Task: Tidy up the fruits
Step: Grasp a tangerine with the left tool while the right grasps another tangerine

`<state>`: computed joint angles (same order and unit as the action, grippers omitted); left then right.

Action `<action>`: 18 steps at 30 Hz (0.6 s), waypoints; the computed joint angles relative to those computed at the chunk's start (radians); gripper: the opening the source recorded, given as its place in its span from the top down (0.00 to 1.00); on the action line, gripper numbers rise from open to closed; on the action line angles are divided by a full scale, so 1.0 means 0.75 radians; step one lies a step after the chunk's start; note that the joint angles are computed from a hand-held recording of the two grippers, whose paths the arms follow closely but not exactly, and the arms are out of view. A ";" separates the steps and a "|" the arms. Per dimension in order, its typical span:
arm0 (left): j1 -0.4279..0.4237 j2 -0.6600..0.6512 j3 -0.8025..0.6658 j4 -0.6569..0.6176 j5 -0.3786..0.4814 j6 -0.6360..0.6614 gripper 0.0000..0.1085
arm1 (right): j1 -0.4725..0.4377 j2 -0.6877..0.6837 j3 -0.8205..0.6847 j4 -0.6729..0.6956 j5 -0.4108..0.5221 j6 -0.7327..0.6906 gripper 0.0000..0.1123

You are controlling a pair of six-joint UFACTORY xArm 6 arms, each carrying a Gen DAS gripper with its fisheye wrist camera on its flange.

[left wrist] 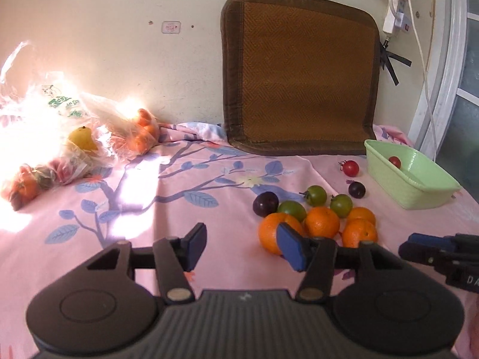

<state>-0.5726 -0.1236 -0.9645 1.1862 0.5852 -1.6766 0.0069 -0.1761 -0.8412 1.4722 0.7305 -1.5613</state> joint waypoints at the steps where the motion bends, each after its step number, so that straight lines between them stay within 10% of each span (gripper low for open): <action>1: 0.011 0.018 -0.005 0.010 -0.038 0.001 0.49 | 0.028 -0.004 0.004 -0.004 -0.026 -0.017 0.72; 7: 0.051 0.113 -0.058 0.067 -0.174 -0.030 0.44 | 0.135 0.012 -0.013 -0.019 -0.127 -0.018 0.57; 18: 0.044 0.127 -0.043 0.073 -0.231 -0.031 0.62 | 0.221 0.066 -0.057 -0.075 -0.213 -0.005 0.66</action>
<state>-0.5399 -0.0280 -0.9968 1.2412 0.4119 -1.6998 0.1726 -0.1265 -0.8839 1.4159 0.5709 -1.5651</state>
